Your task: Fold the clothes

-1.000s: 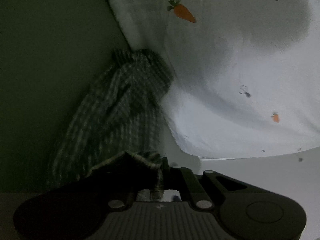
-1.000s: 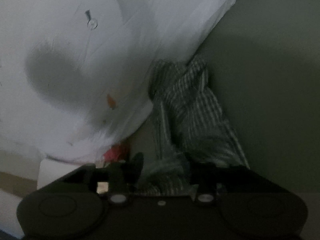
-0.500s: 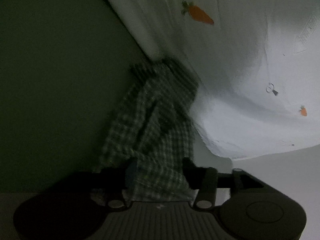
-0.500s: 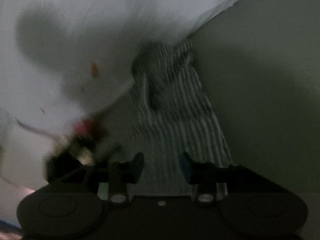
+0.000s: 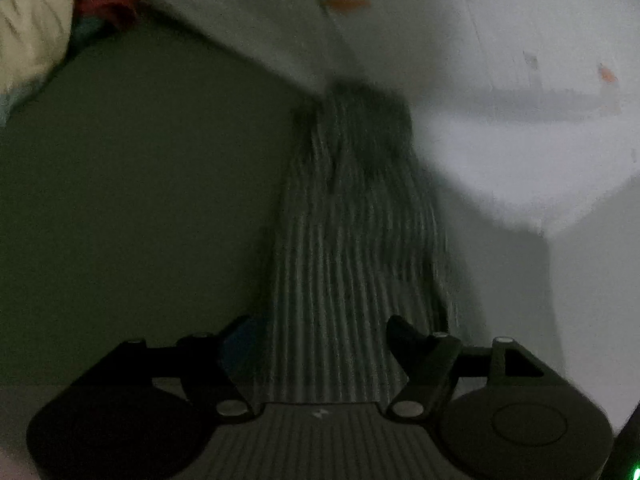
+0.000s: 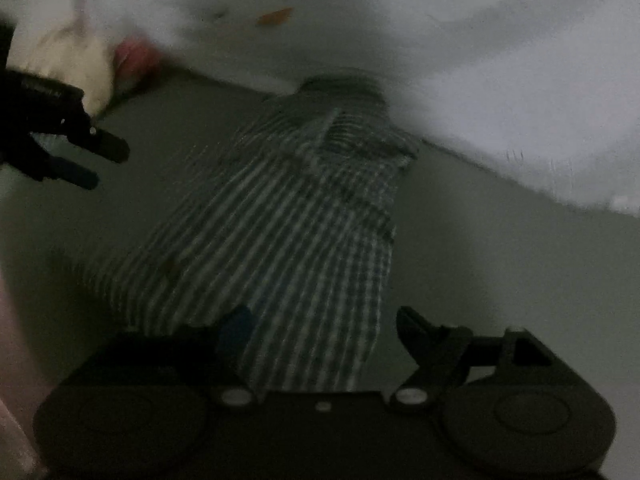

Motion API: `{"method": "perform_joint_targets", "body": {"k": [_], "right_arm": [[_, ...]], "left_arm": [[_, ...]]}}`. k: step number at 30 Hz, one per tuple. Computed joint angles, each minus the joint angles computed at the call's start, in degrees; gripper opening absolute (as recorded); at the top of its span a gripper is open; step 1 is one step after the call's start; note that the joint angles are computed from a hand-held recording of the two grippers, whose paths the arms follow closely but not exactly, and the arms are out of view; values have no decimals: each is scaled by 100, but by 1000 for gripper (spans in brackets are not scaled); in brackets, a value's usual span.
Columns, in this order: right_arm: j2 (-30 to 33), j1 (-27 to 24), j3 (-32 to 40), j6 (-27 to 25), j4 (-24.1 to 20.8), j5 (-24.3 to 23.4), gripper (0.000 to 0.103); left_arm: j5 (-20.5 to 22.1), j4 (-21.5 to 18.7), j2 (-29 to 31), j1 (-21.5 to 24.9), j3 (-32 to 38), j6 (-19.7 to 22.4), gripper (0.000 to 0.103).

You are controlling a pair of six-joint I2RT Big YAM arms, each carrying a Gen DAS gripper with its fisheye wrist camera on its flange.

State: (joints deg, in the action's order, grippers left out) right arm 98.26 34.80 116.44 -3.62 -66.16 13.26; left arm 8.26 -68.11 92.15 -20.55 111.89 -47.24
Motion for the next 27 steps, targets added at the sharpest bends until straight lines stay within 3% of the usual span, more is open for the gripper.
{"method": "perform_joint_targets", "body": {"k": [4,8,12,15,17,19,22,25,27], "right_arm": [[-384,243,-582,-794,437,351,99],[-598,437,-964,-1349,778,633,99],[-829,581,-1304,-1594,1179,856,98],[-848,601,-1310,-1502,1193,988,83],[-823,561,-1229,-1240,960,878,60],[-857,536,-1246,-1022,770,769,54],[-896,595,-1388,-1235,741,874,56],[-943,707,-1595,-1633,841,955,67],[-946,766,-1712,-1855,942,931,68]], "left_arm": [[518,393,-546,-191,-811,-811,82],[670,474,-728,-124,-1060,-1306,82],[473,214,-711,-210,-992,-1406,82],[284,35,-708,-326,-904,-1260,82],[181,-187,-690,-375,-830,-1143,82],[197,-297,-679,-382,-830,-1111,82],[544,45,-883,-325,-1182,-1354,83],[1090,647,-1098,-217,-1663,-1761,88],[1170,651,-1045,-209,-1686,-1803,88]]}}
